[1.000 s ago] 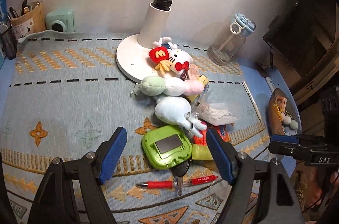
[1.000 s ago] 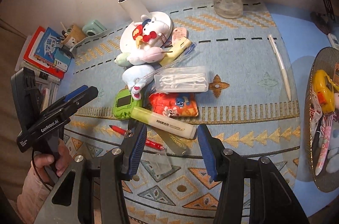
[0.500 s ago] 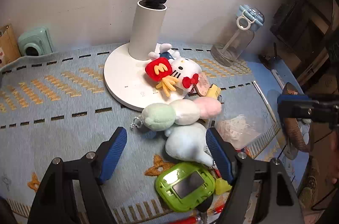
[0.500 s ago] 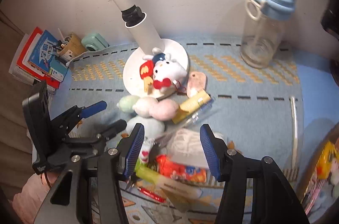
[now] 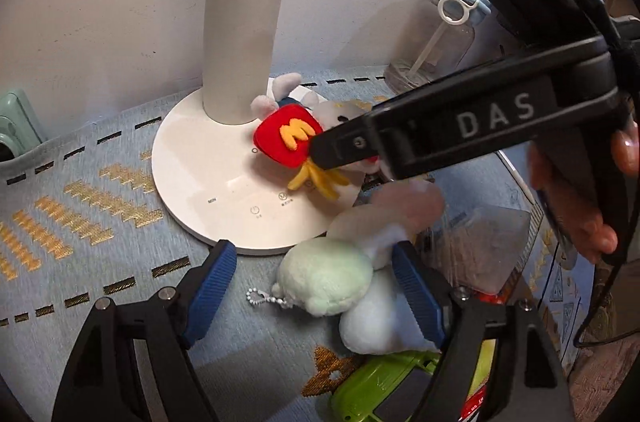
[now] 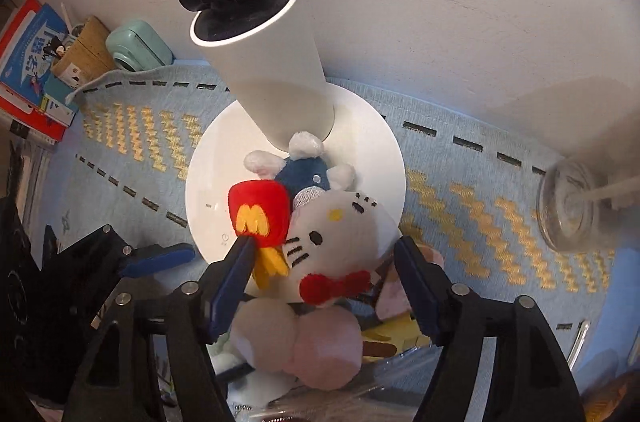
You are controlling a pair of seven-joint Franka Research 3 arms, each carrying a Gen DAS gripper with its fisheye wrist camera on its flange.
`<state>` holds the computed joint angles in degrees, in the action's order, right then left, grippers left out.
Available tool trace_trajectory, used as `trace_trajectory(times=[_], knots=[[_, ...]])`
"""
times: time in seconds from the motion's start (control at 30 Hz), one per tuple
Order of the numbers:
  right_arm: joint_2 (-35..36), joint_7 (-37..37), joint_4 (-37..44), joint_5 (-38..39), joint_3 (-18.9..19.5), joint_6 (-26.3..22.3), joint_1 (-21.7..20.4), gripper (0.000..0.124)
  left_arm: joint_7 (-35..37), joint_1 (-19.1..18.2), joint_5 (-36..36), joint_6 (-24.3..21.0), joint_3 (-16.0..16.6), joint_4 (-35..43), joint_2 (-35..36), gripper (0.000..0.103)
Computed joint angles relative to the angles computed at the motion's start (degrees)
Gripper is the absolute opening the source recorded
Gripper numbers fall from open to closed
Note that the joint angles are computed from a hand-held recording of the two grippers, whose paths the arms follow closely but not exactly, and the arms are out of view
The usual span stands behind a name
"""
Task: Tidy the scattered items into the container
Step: 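Move both grippers back to the desk toward the plush toys, then grasp the three-ball plush with the left gripper while the right grasps the Hello Kitty plush, then carry both plush toys over the glass bowl and release both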
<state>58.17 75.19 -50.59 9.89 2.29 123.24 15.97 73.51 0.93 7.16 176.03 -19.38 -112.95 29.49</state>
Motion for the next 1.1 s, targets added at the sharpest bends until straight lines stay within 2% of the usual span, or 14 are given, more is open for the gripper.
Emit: trace_trajectory(times=[0.03,0.13,0.23,0.3,0.37,0.4,0.47,0.53,0.57,0.63,0.8,0.9,1.03,1.1], knots=[[0.15,-0.45,-0.04,0.21,0.25,0.6,-0.09,0.077,0.26,-0.12,0.23,-0.09,-0.06,0.4,0.41,0.082],[-0.38,-1.58,-1.78,-0.07,0.1,2.9,0.3,0.079,-2.02,-4.5,2.23,0.34,4.29,0.55,0.1,0.085],[-1.28,-1.75,-4.23,-0.44,-0.15,4.64,0.64,0.082,-2.94,-3.49,2.01,0.83,3.11,0.11,0.13,0.084],[-3.8,-2.34,-9.17,-0.2,-0.1,8.32,0.56,0.073,-3.77,-3.86,2.21,1.42,3.29,-0.38,-0.16,0.078],[-6.01,-3.09,-13.2,0.27,0.19,10.73,0.11,0.067,-2.59,-2.03,1.89,2.8,0.85,-1.13,-0.11,0.054],[-6.81,-3.72,-14.45,1.46,1.04,10.76,-0.78,0.064,-3.26,-2.56,2.58,3.04,1.23,-1.38,-0.41,0.054],[-8.72,-3.87,-17.43,3.34,1.66,11.16,-1.83,0.062,-5.22,-6.01,3.87,3.68,4.71,-2.07,-1.57,0.05],[-12.12,-3.74,-22.8,4.51,1.54,13.98,-2.28,0.062,-6.15,-5.09,3.67,4.19,3.74,-2.9,-2.2,0.048],[-14.12,-3.96,-25.77,5.56,1.85,15.41,-2.87,0.062,-6.23,-3.58,3.26,4.75,2.18,-3.51,-2.47,0.039],[-18.23,-4.6,-31.52,7.94,2.53,17.78,-4.17,0.062,-7.31,-2.83,2.89,5.23,1.43,-4.78,-3.61,0.038],[-28.06,-6.47,-44.45,12.85,3.11,22.81,-6.45,0.062,-12.13,-7.85,4.25,5.95,6.36,-8.23,-7.54,0.038],[-31.74,-6.15,-47.67,14.78,2.75,23.9,-6.82,0.062,-14.92,-10.49,5.34,6.66,8.63,-10.35,-10.08,0.038],[-37.58,-7.19,-54.23,17.92,2.03,25.96,-8.39,0.062,-19.41,-17.29,8.82,6.63,14.56,-11.85,-13.44,0.038],[-40.61,-7.47,-58.16,19.35,1.5,26.87,-9.02,0.062,-20.46,-17.97,10.46,6.08,14.76,-12.15,-15.15,0.038]])
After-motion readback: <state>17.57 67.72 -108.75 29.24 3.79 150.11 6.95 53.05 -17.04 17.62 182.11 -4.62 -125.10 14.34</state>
